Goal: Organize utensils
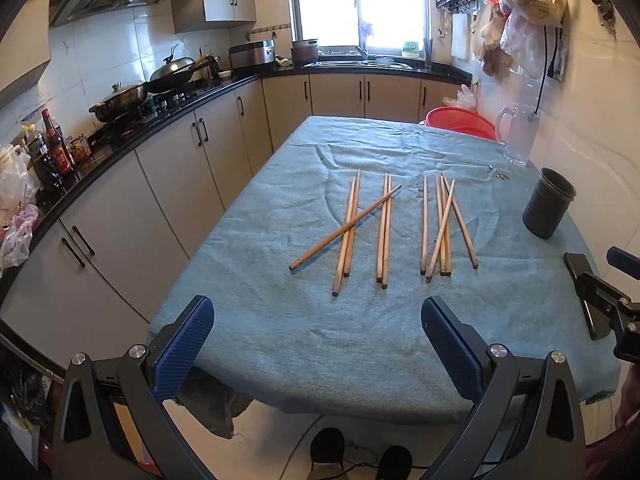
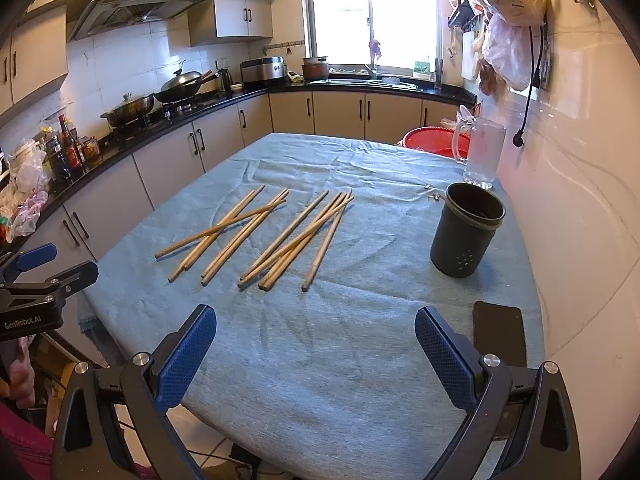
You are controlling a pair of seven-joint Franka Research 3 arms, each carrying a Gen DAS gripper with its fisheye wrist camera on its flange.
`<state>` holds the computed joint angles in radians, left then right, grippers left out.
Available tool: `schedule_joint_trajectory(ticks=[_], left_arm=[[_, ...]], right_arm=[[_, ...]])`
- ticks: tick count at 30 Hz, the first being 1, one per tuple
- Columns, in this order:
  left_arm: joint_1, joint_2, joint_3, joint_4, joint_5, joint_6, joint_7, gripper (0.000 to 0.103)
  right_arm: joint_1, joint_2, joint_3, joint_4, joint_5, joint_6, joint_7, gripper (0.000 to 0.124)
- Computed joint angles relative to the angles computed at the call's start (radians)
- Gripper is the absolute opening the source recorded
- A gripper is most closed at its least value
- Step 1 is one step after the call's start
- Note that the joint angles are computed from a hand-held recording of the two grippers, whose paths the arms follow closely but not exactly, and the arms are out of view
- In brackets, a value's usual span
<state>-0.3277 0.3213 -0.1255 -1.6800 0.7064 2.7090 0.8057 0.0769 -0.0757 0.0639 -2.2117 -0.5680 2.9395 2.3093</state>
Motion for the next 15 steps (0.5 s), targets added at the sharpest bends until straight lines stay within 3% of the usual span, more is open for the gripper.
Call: schedule_joint_trajectory(ticks=[6,15], left_arm=[[0.011,0.031,-0.001,0.048,-0.017,0.004,0.044,0.103],[0.043,0.142,-0.024,0.196,-0.159,0.007,0.262,0.103]], right_arm=[[0.009,0.033,-0.007,0.040,-0.013,-0.004,0.021,0.101],[0.058,0.103,-0.053,0.148,-0.092,-0.078,0.147,0.101]])
